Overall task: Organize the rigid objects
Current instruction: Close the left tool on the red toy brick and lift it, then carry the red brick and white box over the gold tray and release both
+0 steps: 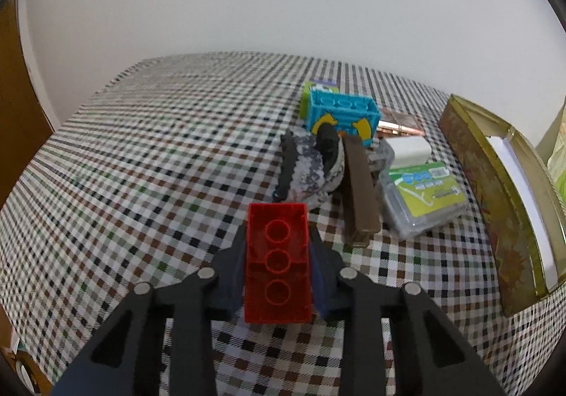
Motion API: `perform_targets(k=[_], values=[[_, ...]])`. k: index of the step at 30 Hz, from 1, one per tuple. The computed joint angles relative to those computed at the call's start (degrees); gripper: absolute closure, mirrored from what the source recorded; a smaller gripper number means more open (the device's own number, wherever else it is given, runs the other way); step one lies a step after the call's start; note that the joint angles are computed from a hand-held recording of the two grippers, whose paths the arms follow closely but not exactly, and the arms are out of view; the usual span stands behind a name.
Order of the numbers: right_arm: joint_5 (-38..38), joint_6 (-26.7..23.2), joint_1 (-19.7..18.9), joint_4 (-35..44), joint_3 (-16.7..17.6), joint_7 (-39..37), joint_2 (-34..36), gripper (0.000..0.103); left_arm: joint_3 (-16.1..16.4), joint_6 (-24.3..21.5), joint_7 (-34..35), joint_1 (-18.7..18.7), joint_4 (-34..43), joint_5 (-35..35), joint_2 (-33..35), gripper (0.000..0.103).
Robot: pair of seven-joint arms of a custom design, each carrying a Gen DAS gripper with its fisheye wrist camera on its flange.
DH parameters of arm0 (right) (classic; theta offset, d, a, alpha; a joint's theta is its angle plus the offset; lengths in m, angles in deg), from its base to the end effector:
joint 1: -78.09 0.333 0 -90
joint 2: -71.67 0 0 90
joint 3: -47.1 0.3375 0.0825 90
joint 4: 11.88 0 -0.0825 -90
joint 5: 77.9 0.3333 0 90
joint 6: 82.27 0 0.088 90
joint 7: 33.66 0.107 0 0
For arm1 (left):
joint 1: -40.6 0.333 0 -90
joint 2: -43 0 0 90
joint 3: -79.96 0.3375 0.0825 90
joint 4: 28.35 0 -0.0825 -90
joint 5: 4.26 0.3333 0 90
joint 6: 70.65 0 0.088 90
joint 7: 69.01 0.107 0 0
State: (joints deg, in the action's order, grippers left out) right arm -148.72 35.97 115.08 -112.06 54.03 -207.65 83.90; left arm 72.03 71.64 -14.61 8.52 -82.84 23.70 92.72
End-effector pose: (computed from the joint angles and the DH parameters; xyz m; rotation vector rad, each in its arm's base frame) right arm 0.4736 0.3778 0.5293 -1.3539 1.8896 -1.2120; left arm 0.6349 -0.4681 0.4592 -1.5730 2.0794 -0.8346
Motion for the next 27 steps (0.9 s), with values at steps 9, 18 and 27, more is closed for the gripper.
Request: perform_targets(k=[9, 18, 27], values=[[-0.41, -0.56, -0.75, -3.21, 0.41, 2.62, -2.91, 0.021, 0.78, 9.35, -5.33, -0.79, -9.65, 5.22, -6.66, 0.072], [0.15, -3.56, -2.35, -6.80, 1.82, 3.28, -6.52, 0.021, -2.36, 12.20, -0.13, -2.27, -5.77, 5.16, -5.48, 0.072], [2.48, -5.78, -5.26, -10.56, 2.43, 3.20, -9.54, 0.021, -3.79, 10.00, 8.73, -6.41, 4.12, 1.15, -0.37, 0.072]])
